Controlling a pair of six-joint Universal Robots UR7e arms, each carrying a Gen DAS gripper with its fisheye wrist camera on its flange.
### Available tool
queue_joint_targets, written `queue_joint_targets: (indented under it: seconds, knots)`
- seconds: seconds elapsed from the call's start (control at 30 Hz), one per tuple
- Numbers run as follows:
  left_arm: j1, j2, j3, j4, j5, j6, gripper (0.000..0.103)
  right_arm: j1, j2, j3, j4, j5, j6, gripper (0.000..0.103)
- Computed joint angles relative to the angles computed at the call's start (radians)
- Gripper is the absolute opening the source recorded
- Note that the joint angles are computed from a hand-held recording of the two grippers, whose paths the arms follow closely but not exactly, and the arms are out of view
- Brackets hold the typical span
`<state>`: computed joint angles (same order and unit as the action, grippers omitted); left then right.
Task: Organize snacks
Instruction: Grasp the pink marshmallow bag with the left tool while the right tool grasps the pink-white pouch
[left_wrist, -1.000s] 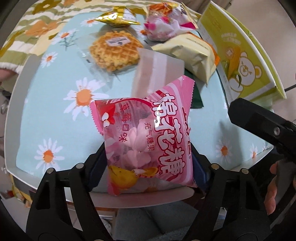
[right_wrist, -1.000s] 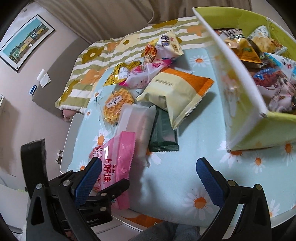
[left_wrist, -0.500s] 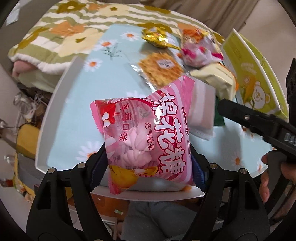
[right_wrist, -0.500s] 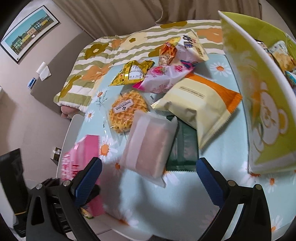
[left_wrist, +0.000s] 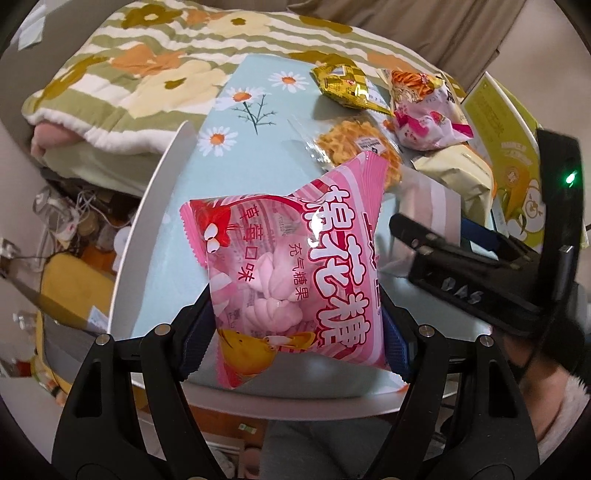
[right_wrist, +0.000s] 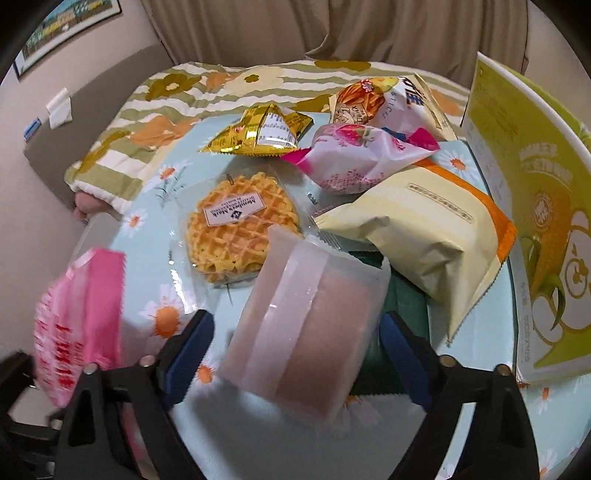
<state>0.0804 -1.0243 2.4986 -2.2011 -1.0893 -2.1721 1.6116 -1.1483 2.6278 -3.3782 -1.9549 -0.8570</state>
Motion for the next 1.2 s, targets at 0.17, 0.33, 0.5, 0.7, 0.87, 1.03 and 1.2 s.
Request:
queue_joint_targets:
  seconds: [0.17, 0.33, 0.5, 0.7, 0.87, 1.03, 1.2]
  knots:
    - [0.011, -0.019, 0.008, 0.007, 0.013, 0.026, 0.075, 0.006, 0.061, 0.023, -0.145, -0.030, -0.062, 0.077]
    - [0.017, -0.023, 0.018, -0.018, 0.029, 0.047, 0.075, -0.003, 0.080, 0.041, -0.210, -0.013, -0.115, 0.070]
    - [0.010, -0.038, 0.014, 0.004, 0.034, 0.057, 0.075, -0.025, -0.001, 0.043, -0.089, 0.029, -0.070, 0.068]
    - [-0.009, -0.067, 0.001, 0.061, 0.040, 0.043, 0.075, -0.033, -0.096, 0.059, 0.001, 0.062, -0.038, 0.067]
    - [-0.029, -0.092, -0.018, 0.122, 0.043, 0.022, 0.075, -0.019, -0.192, 0.061, 0.093, 0.094, -0.021, 0.067]
    - [-0.048, -0.124, -0.046, 0.199, 0.053, 0.007, 0.075, 0.004, -0.323, 0.037, 0.252, 0.141, 0.023, 0.067]
    - [-0.050, -0.152, -0.104, 0.293, 0.097, 0.026, 0.075, 0.032, -0.468, -0.014, 0.443, 0.197, 0.080, 0.066]
